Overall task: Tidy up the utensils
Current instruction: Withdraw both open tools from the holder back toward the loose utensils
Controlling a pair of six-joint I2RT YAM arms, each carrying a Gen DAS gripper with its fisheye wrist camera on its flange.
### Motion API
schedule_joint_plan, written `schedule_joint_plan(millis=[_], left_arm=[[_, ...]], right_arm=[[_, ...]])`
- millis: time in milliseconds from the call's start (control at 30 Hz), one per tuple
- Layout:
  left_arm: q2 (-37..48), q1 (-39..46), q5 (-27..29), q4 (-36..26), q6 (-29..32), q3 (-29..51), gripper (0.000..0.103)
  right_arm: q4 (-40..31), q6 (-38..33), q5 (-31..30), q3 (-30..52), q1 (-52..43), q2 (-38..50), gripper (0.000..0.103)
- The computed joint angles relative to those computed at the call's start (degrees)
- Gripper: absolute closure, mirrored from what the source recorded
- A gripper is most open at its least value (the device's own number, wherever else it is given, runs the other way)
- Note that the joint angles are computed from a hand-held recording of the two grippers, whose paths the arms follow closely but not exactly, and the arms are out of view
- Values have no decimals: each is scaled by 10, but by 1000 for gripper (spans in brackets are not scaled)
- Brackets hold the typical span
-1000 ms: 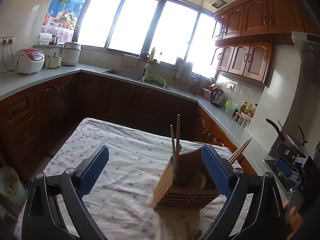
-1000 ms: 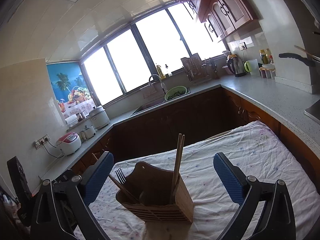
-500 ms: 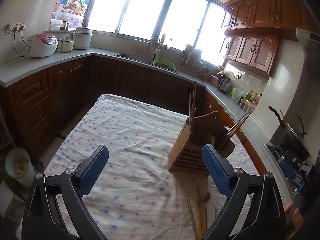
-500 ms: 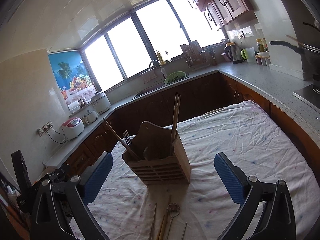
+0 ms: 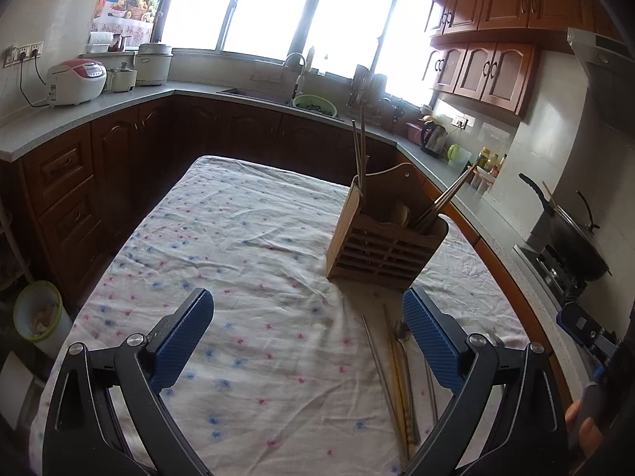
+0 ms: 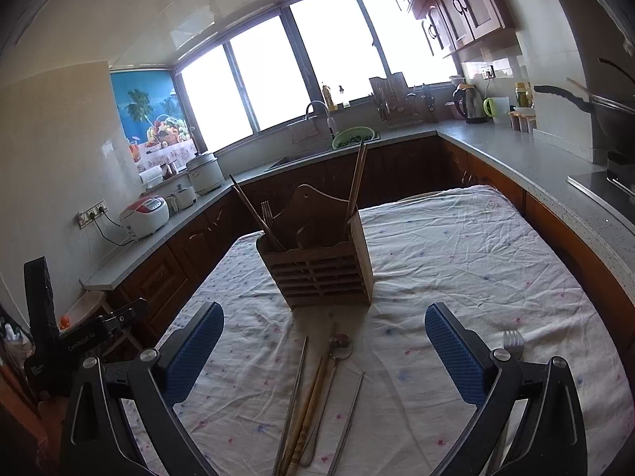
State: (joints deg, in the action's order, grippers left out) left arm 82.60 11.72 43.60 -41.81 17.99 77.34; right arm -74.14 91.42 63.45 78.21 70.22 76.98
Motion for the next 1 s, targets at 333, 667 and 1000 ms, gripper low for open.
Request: schedule_joint_plan(millis=[333, 667, 1000], left_arm=[[-19, -6, -20, -20, 41, -49, 5], [-3, -28, -53, -33, 53, -58, 5], [38, -89, -116, -51, 58, -44, 5]], right_arm=[[-19, 80, -18, -29, 34, 17, 1], [41, 66, -56, -81, 22, 5, 1], [118, 0, -112, -127, -28, -11, 1]])
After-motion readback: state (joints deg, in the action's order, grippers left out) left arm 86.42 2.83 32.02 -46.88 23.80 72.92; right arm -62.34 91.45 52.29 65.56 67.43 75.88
